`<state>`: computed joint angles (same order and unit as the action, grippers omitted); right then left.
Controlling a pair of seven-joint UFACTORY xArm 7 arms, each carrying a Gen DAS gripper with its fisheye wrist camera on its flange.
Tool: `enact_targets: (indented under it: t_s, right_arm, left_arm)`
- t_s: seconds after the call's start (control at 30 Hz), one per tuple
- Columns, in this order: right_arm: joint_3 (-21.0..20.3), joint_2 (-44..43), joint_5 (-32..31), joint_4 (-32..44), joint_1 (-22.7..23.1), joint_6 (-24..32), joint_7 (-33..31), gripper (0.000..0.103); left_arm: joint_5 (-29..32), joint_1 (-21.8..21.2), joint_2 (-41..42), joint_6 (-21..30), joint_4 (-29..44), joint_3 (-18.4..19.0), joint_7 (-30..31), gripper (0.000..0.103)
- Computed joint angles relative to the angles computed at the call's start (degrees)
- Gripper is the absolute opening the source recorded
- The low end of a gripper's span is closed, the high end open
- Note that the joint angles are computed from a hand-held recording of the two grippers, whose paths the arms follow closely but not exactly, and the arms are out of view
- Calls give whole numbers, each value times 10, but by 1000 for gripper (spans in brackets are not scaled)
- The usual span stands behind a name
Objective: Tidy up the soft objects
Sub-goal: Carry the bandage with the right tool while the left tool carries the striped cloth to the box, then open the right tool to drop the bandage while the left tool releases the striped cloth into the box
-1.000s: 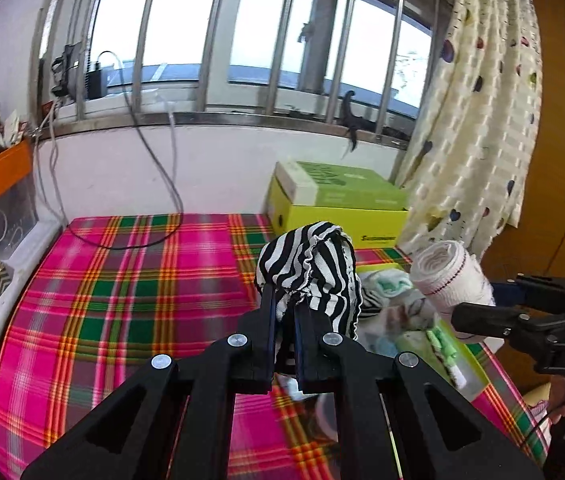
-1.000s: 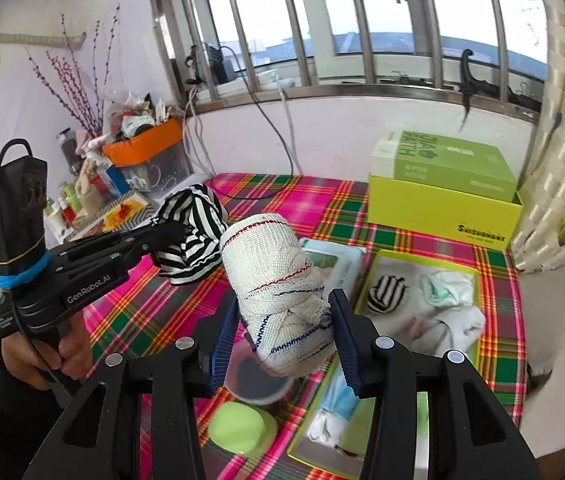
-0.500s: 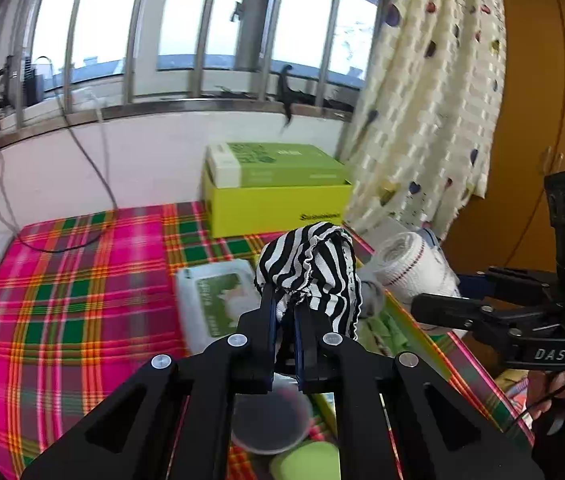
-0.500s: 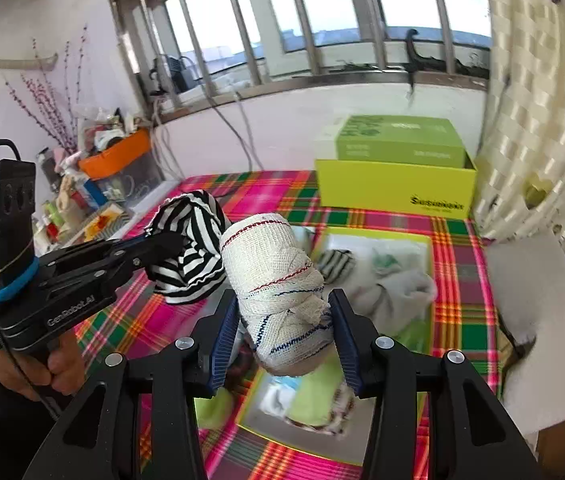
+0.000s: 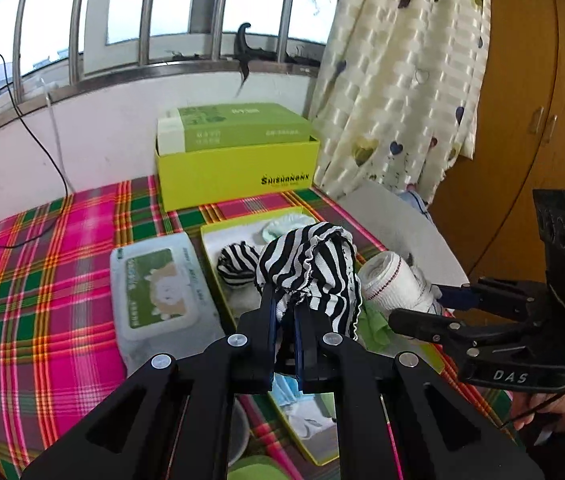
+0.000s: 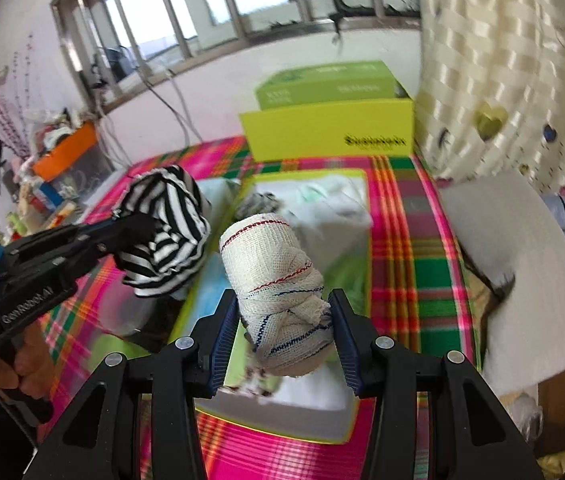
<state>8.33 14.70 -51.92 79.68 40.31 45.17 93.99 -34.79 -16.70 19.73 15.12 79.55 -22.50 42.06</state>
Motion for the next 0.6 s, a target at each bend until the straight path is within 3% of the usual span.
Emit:
enact_targets:
  t_s: [0.4,0.6]
  right_arm:
    - [-2,28,44,3,8,16,-17,49]
    - [-5,14,21,-7,19,19,3,52]
  left_arm:
    - [101,-37,42,24,38,32,-92,7]
    - [130,-39,66,43,65,30,-113,7]
